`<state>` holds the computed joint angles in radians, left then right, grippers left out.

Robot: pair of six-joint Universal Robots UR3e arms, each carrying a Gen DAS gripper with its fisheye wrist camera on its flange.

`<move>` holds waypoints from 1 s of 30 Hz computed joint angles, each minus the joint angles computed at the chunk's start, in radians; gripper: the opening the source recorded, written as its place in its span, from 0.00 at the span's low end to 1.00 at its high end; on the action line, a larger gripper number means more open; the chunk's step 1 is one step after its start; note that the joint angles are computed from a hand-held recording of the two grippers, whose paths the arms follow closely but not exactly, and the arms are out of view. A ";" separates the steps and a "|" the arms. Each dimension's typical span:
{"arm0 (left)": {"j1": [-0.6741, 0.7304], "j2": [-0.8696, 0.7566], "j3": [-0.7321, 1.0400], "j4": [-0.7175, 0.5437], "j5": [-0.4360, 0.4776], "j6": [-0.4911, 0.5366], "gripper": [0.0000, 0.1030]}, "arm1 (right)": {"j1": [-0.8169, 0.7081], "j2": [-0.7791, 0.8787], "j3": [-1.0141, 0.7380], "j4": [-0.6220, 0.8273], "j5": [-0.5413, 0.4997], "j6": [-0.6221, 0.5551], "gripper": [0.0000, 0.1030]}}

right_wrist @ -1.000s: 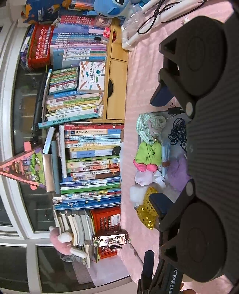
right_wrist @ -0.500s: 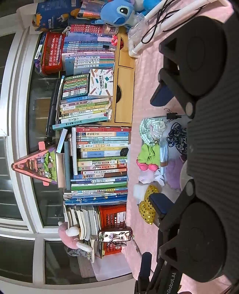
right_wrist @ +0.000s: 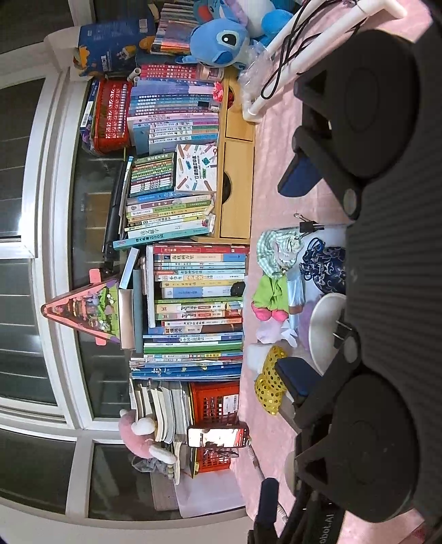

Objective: Organize soft objects

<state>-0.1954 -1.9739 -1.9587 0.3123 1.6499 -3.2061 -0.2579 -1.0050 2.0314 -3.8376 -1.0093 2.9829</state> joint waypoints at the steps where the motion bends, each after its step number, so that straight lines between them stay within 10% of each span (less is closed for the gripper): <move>1: -0.001 0.001 -0.015 0.011 -0.004 -0.003 0.96 | 0.000 0.008 0.011 -0.028 -0.001 0.009 1.00; 30: -0.146 -0.166 -0.153 0.333 0.184 -0.040 0.98 | -0.048 0.199 0.208 -0.435 -0.004 0.001 1.00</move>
